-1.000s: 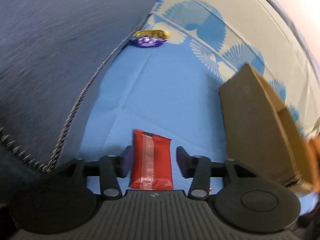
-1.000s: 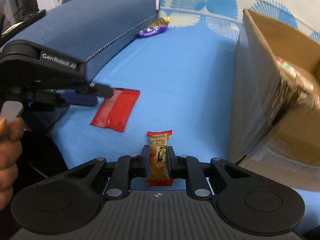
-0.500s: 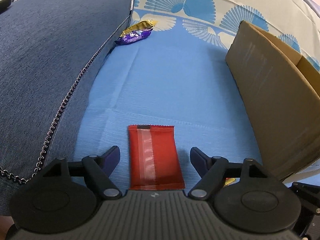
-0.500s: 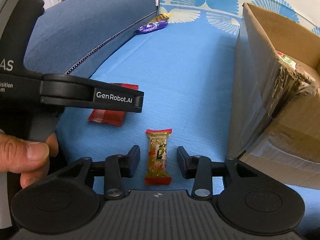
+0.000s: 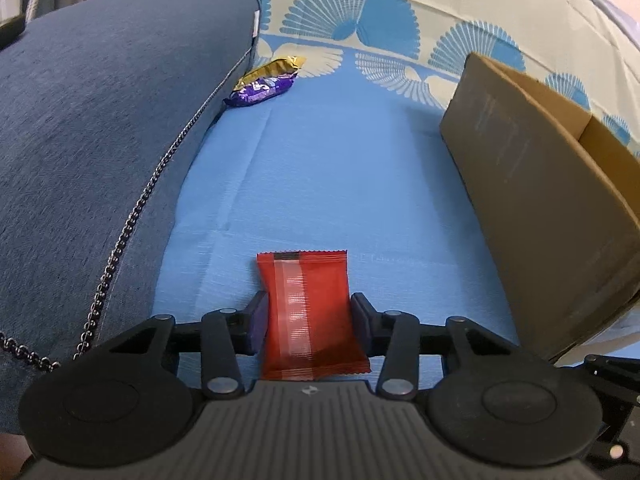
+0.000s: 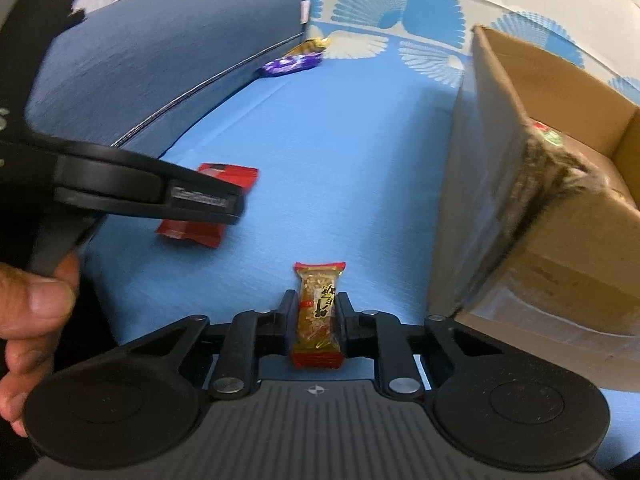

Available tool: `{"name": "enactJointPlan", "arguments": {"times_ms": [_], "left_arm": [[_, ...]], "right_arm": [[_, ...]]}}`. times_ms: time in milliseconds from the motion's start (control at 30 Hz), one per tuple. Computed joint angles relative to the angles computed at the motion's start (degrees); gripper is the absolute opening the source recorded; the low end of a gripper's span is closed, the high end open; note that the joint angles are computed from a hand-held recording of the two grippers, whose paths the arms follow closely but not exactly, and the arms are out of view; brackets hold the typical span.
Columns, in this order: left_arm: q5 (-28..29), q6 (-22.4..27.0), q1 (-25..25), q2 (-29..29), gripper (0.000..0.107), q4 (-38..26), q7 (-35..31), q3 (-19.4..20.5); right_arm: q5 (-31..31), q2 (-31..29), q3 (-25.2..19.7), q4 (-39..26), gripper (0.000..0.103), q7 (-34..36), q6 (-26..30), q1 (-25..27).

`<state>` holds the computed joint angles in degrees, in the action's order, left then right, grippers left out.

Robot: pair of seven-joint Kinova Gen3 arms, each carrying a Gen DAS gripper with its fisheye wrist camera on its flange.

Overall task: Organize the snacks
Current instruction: 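Lift the red packet and small bar and carry them toward the box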

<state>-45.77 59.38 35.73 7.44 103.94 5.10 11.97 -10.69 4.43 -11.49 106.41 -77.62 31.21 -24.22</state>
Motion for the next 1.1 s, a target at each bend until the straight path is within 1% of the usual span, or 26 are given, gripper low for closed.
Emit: {"name": "enactJointPlan", "arguments": {"times_ms": [133, 200, 300, 633, 1100], "left_arm": [[1.12, -1.8, -0.89, -0.92, 0.048, 0.67, -0.15, -0.03], [1.21, -2.22, -1.11, -0.91, 0.048, 0.69, -0.84, 0.12], [1.03, -2.13, -0.94, -0.53, 0.049, 0.46, -1.5, 0.31], [0.64, -2.96, -0.9, -0.74, 0.049, 1.04, -1.1, 0.12], [0.57, -3.12, -0.98, -0.75, 0.049, 1.17, -1.15, 0.13]], "right_arm": [[0.08, -0.19, 0.25, 0.37, 0.019, -1.08, -0.56, 0.1], [-0.24, -0.05, 0.26, 0.14, 0.019, -0.62, 0.15, 0.34], [0.68, 0.45, 0.24, -0.37, 0.02, -1.1, 1.14, 0.04], [2.29, 1.1, 0.06, -0.92, 0.02, -2.7, 0.61, -0.74], [0.71, 0.45, 0.09, -0.61, 0.02, -1.08, 1.07, -0.02]]}}
